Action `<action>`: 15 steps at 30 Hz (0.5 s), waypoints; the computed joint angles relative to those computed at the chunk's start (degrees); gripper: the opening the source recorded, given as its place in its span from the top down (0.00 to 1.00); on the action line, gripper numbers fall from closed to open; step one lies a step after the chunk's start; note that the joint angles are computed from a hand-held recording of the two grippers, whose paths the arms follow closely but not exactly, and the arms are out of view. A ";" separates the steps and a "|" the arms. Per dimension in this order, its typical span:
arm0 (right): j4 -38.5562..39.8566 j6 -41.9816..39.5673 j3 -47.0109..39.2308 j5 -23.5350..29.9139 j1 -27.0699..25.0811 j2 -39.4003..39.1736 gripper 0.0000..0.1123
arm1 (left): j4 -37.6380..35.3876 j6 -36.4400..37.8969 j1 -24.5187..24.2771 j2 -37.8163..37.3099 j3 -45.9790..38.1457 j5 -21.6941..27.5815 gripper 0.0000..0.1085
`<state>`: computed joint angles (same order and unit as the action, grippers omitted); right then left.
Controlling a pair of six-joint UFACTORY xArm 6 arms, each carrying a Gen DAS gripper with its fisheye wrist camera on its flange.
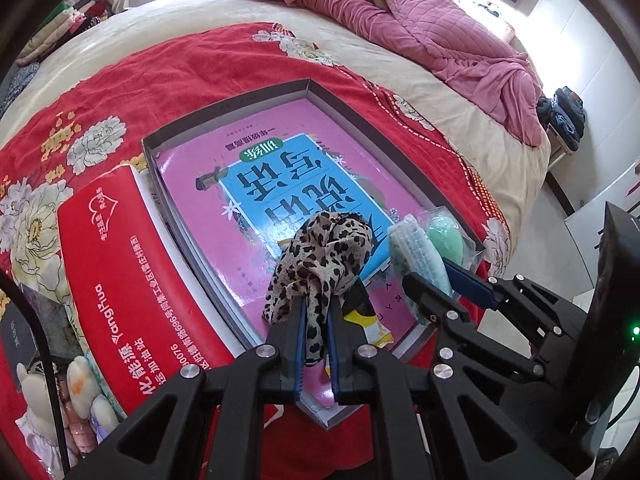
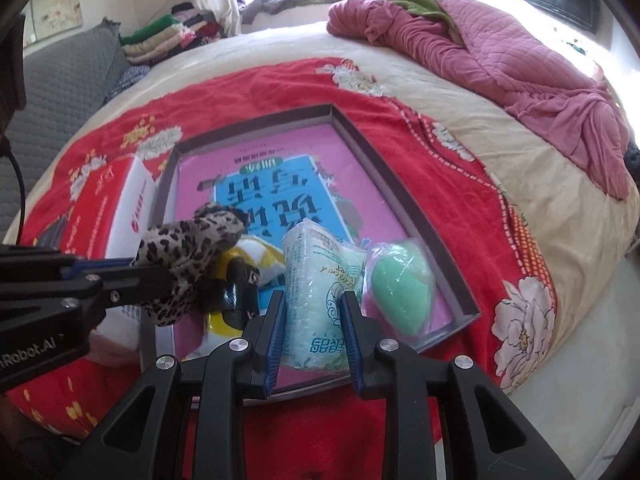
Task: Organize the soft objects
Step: 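Lower both items onto the book in the tray and open both tools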
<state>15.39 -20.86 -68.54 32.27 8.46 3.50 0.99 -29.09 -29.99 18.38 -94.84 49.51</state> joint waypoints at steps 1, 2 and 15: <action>0.70 -0.45 -0.18 0.44 -0.08 0.21 0.74 | -0.29 0.15 0.02 0.20 -0.21 0.18 0.91; 1.30 -0.98 -0.15 0.60 -0.13 0.26 0.74 | -0.52 0.31 0.02 0.34 -0.29 0.22 0.91; 5.39 -5.24 1.16 1.31 -0.75 -1.79 0.58 | -3.23 1.15 0.09 2.33 -2.17 2.08 0.90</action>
<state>20.78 -26.09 -67.38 33.58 7.72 1.70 -2.24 -27.94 -29.91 20.70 -97.00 51.59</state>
